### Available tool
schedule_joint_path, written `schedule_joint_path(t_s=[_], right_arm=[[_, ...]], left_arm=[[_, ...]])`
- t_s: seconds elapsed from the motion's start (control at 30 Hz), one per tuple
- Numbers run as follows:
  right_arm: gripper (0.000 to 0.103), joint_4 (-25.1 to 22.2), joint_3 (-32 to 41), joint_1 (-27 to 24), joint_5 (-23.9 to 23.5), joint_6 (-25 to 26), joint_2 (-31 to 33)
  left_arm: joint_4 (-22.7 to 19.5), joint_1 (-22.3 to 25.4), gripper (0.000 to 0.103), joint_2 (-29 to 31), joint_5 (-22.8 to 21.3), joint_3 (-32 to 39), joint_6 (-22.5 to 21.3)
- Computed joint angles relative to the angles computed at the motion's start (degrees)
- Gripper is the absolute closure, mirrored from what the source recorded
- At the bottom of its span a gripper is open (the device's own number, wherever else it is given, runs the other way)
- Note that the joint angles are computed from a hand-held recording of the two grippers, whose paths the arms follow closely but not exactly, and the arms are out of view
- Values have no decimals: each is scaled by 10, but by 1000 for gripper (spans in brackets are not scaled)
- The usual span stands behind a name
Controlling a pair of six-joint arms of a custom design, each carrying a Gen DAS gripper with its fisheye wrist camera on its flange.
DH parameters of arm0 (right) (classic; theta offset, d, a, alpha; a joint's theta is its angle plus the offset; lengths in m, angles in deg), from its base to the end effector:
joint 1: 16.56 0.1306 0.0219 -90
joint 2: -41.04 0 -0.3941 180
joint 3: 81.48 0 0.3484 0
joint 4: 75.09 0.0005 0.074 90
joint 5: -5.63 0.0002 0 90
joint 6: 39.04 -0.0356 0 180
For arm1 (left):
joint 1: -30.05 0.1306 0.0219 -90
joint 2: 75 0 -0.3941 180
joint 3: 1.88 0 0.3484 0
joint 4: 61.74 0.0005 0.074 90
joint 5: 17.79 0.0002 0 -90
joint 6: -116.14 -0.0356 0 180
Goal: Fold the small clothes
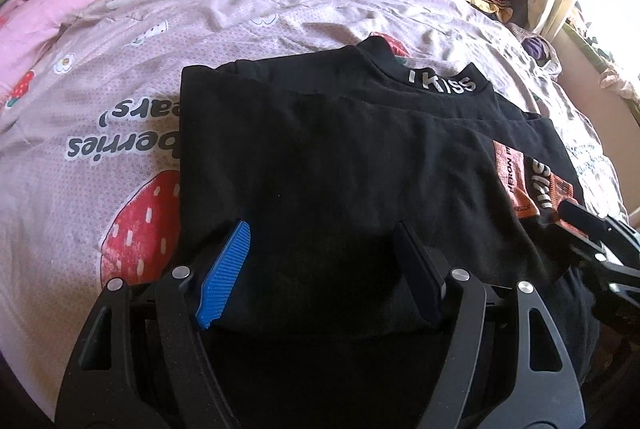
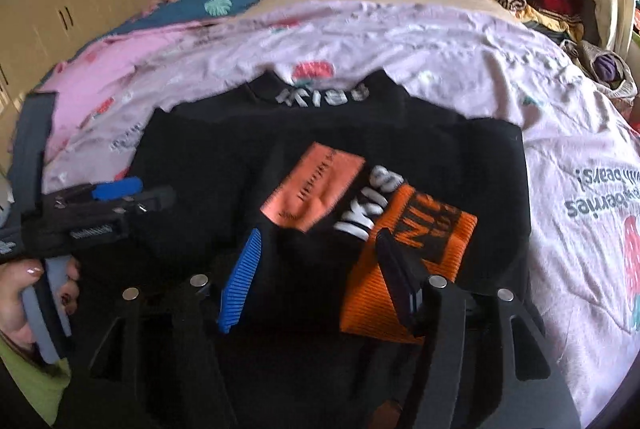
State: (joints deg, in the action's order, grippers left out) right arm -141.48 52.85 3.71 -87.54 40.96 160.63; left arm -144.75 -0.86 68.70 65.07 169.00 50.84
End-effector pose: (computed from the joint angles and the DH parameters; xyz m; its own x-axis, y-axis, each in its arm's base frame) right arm 0.5823 0.2166 0.4759 -0.7901 -0.1070 -0.6035 -0.2446 0.9579 0.1505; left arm 0.6118 -0.3617 0.4325 -0.8329 0.0154 -0.5532 0.1120 0.9836 -0.1413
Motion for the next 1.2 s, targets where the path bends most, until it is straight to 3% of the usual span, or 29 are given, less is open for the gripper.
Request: schedule_joint_path(t_s=[0.07, 0.27, 0.43, 0.73, 0.9, 1.0, 1.07, 1.2], right_arm=[[42, -21, 5, 0, 21, 5, 9], [40, -12, -10, -1, 17, 6, 1], [24, 6, -25, -10, -3, -6, -16], [8, 30, -39, -23, -1, -28, -38], [6, 42, -44, -27, 2, -36, -48], [5, 49, -47, -31, 0, -40, -54], [5, 52, -49, -33, 0, -41, -57], [5, 63, -55, -35, 3, -44, -65]], left_arm=[[4, 0, 37, -4, 0, -7, 3], [35, -3, 37, -29, -3, -57, 7], [40, -6, 36, -34, -11, -66, 15], [41, -13, 29, -45, -26, -73, 36], [37, -18, 18, -50, -33, -70, 39], [25, -19, 17, -47, -37, -51, 42], [21, -20, 9, -48, -41, -47, 44], [27, -23, 9, -61, -50, -58, 46]])
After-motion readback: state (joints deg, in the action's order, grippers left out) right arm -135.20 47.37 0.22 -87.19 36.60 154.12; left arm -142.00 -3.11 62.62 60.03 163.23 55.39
